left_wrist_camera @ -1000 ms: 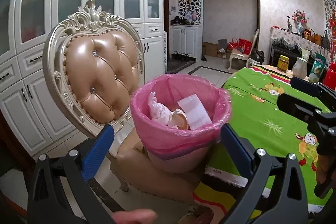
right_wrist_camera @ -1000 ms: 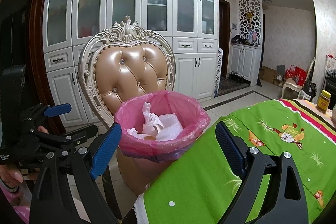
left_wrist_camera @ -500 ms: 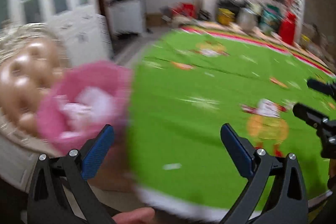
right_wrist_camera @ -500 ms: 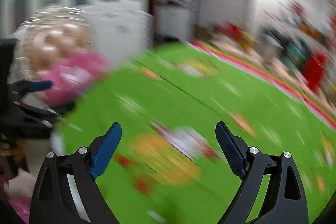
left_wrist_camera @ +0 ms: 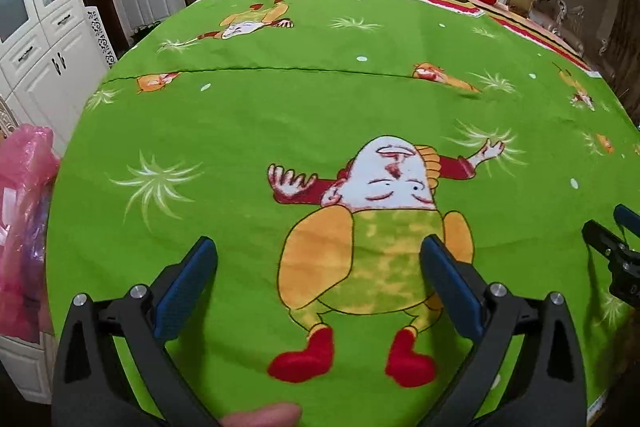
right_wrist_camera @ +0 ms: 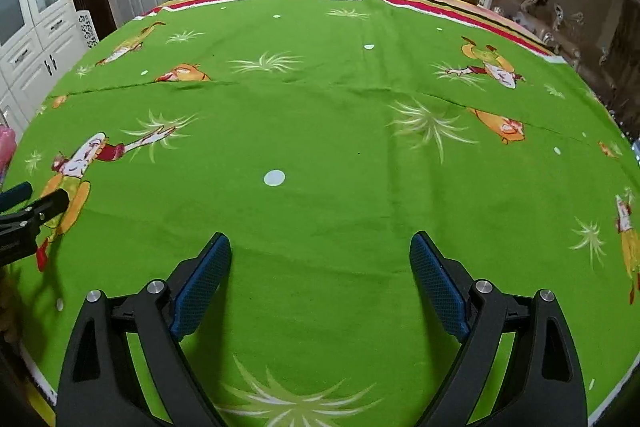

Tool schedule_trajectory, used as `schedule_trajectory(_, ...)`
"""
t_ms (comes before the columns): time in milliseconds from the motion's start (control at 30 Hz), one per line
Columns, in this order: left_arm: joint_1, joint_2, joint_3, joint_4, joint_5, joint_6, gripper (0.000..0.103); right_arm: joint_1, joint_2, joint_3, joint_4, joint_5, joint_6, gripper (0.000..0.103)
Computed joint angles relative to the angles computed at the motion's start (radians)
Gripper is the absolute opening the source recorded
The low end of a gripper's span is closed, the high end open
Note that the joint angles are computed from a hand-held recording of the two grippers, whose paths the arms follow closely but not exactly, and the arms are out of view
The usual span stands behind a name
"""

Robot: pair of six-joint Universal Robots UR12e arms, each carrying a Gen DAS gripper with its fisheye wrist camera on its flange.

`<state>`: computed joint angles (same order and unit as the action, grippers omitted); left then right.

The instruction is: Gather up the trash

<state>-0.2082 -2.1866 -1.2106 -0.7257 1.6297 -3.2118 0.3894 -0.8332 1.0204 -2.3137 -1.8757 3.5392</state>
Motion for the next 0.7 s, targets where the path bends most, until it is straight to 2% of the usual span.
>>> schedule_trajectory(133,0.000,0.003,-0.001,-0.003,0.002,0.001,0.099,-0.011,-0.007,0.016,-0.022,0.051,0.036,0.087)
schedule_trajectory(200,0.000,0.003,-0.002,-0.003,0.002,0.001,0.099,-0.004,0.001,-0.002,0.000,0.029,0.027,0.087)
schedule_trajectory(700,0.000,-0.005,0.010,-0.008,0.005,-0.002,0.099,-0.009,-0.003,0.001,-0.002,0.039,0.029,0.087)
